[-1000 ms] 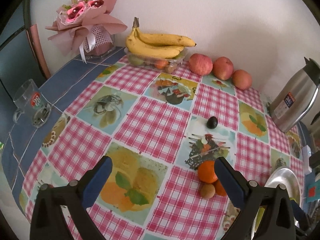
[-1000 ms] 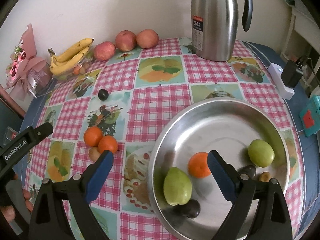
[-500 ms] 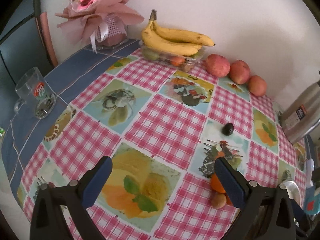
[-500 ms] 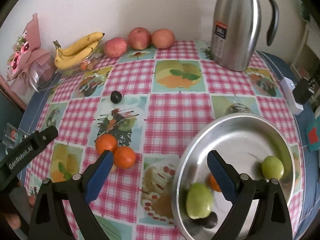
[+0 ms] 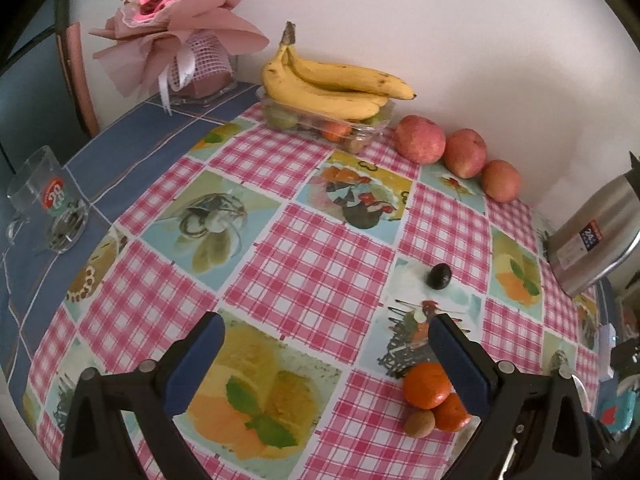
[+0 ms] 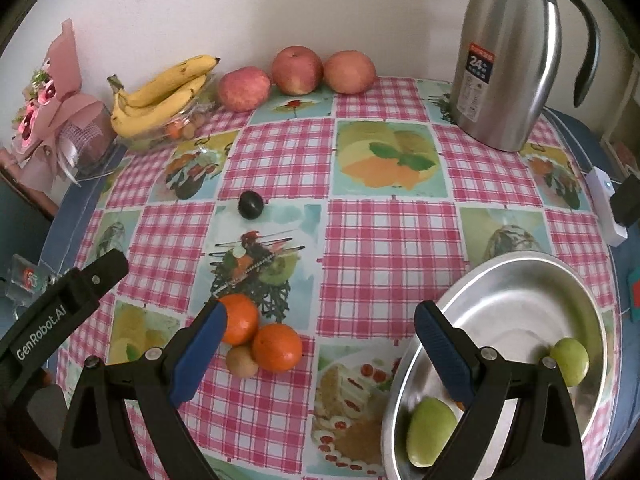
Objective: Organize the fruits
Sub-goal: 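Lower both open tools around the tangerines and kiwi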
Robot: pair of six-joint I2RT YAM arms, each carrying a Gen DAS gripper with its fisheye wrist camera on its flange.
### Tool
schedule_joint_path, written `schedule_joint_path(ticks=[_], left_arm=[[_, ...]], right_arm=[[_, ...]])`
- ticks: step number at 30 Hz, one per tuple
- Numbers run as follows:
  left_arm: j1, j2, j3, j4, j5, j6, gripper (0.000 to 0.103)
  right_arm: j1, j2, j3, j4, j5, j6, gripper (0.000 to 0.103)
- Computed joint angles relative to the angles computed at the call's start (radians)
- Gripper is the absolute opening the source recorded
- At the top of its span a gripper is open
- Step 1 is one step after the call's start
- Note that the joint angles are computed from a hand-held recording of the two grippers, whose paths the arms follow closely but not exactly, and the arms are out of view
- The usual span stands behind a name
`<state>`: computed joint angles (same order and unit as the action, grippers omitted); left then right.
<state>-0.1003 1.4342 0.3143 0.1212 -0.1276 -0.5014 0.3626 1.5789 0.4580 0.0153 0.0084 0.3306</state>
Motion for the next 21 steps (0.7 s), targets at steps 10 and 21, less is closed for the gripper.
schedule_joint_path(ticks=[10, 21], left_arm=[[0.046, 0.061, 0.006, 0.019, 0.129, 0.019, 0.103], [0.048, 0.206, 0.046, 0.019, 0.16, -0.004, 0.103]], right_arm=[[-0.015, 0.038, -0.006, -0.008, -0.038, 0.006, 0.095], [-0.03, 0.092, -0.026, 0.093, -0.126, -0.016, 0.076]])
